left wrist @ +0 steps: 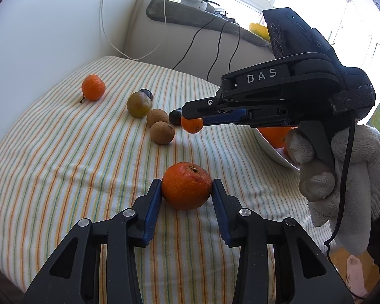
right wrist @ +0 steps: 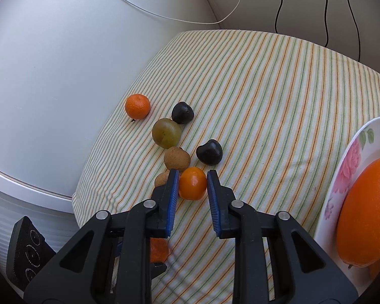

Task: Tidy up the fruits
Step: 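Carry the tangerine and the medium orange in both grippers over the floral plate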

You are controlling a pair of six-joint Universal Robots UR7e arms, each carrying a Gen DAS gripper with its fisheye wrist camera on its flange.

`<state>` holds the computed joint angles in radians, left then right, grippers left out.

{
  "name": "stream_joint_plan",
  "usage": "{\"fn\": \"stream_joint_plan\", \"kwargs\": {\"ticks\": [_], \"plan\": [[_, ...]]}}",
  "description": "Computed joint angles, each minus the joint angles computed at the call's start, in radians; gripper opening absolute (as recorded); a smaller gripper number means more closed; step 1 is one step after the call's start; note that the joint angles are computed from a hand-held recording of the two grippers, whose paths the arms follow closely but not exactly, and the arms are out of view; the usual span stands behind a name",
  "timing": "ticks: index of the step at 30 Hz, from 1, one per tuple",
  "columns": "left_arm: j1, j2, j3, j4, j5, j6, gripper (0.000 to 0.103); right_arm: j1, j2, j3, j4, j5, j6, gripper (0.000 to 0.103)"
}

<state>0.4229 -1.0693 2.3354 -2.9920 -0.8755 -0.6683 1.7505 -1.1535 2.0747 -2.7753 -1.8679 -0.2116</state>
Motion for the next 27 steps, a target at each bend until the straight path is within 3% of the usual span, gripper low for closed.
{"fn": "stream_joint_plan", "kwargs": {"ticks": [7, 18, 27], "plan": [[-0.019, 0.004, -0.01, -0.005, 0.0, 0.006, 0.038, 0.003, -0.098, 0.065, -0.009, 0.01, -0.044, 0.024], [-0.026, 0.077, -0.073, -0.052, -0.046, 0.071, 0.038, -0.04, -0.337, 0.182, -0.007, 0.033, -0.095, 0.024], [-0.021, 0.17, -0.178, -0.081, -0.094, 0.164, 0.038, -0.066, -0.464, 0.244, -0.033, -0.033, -0.148, 0.024]]}}
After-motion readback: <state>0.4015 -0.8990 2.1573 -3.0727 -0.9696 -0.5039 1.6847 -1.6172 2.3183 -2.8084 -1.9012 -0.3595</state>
